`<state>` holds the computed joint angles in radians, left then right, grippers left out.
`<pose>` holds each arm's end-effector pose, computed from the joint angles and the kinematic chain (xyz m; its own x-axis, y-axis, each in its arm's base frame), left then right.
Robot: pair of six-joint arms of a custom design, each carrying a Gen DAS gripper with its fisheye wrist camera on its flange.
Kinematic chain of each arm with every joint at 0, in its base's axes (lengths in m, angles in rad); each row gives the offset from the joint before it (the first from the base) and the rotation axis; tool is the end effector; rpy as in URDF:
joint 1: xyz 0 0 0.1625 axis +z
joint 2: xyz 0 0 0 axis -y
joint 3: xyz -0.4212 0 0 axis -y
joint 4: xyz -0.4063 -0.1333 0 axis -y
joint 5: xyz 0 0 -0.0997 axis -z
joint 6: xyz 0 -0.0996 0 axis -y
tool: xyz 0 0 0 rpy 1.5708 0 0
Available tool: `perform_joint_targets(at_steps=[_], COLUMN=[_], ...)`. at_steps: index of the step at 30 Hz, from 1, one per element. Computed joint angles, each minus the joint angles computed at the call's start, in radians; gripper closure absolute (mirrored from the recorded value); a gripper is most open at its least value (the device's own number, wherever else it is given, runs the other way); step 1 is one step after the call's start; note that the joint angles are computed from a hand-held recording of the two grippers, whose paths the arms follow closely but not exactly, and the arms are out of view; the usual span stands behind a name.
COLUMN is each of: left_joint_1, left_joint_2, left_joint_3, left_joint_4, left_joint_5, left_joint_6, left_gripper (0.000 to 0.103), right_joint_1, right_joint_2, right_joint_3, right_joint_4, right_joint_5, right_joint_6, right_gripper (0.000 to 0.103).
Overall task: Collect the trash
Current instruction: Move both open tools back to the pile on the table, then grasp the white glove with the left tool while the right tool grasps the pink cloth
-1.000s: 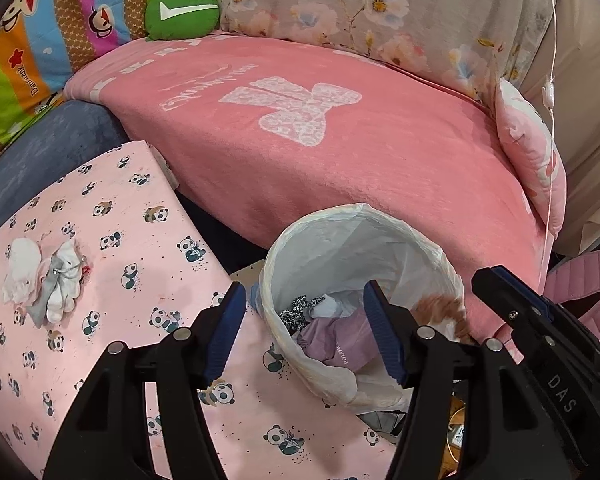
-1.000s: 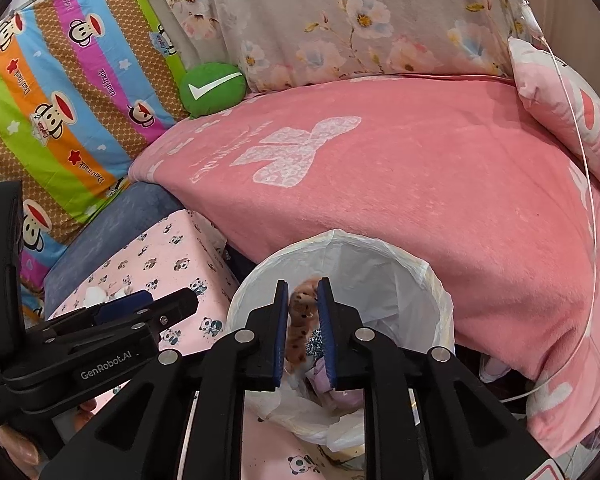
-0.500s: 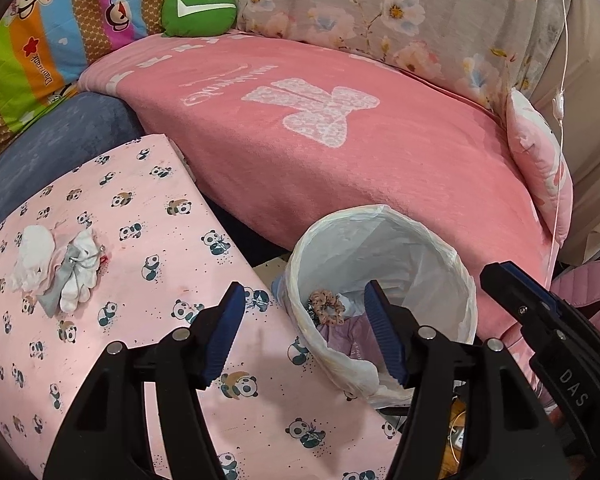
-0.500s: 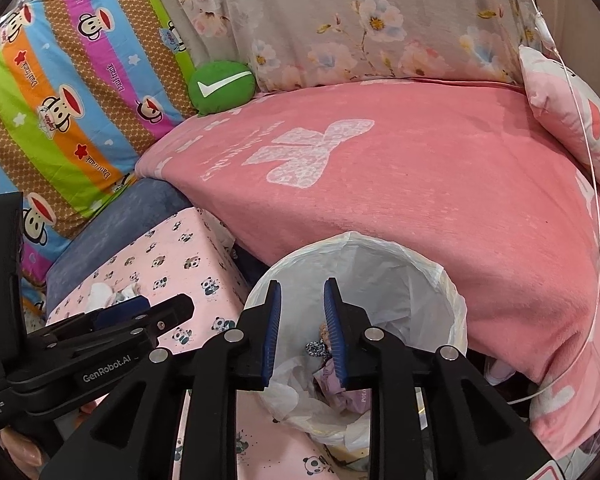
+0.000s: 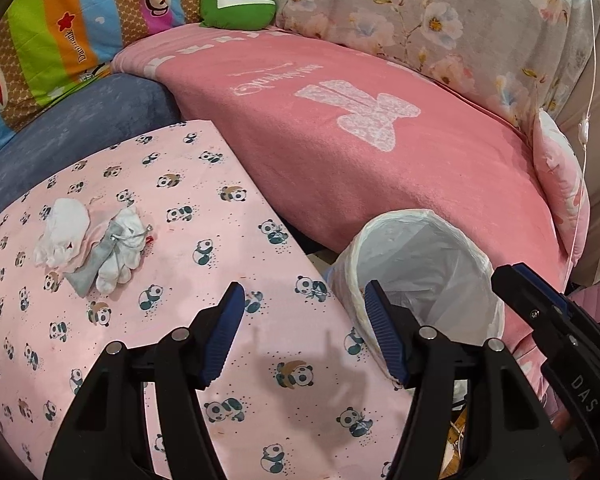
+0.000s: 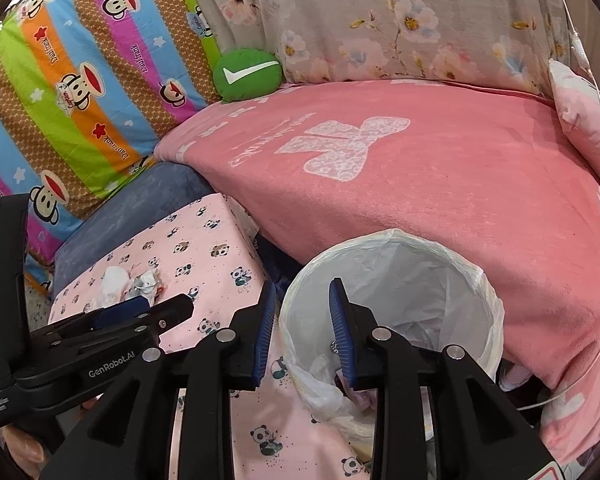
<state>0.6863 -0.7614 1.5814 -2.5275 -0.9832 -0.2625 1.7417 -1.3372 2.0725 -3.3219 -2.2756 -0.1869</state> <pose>-0.4160 -0.5844 0.0875 -0.7646 0.4127 -0.4950 0.5881 0.7609 -0.2741 0.1555 -0.4966 0.3445 -0.8129 0.3094 0.4934 -0.2449 0.5870 -0.7717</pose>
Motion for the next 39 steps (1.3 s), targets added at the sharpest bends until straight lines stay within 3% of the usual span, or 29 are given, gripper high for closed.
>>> perform_joint_targets(at_steps=[4, 25, 39], left_joint_1=[0.015, 0.112, 0.235], left_joint_2=[-0.025, -0.158, -0.198], left_joint_3=[0.02, 0.106, 0.064], left_joint_4=[-0.002, -0.001, 0.054], left_joint_5=[0.021, 0.097, 0.19], left_joint_6=[-0.018, -0.05, -0.064], left_gripper=[0.039, 0.038, 0.034], right_joint_1=[0.022, 0.108, 0.106], right_joint_2=[0.038, 0.227, 0.401], right_joint_3=[-0.021, -0.149, -0.333], right_joint_4=[0.012, 0.095, 0.24], right_joint_5=[-0.001, -0.002, 0.092], right_joint_6=[-0.008, -0.016, 0.001], right_gripper=[0.073, 0.073, 0.073])
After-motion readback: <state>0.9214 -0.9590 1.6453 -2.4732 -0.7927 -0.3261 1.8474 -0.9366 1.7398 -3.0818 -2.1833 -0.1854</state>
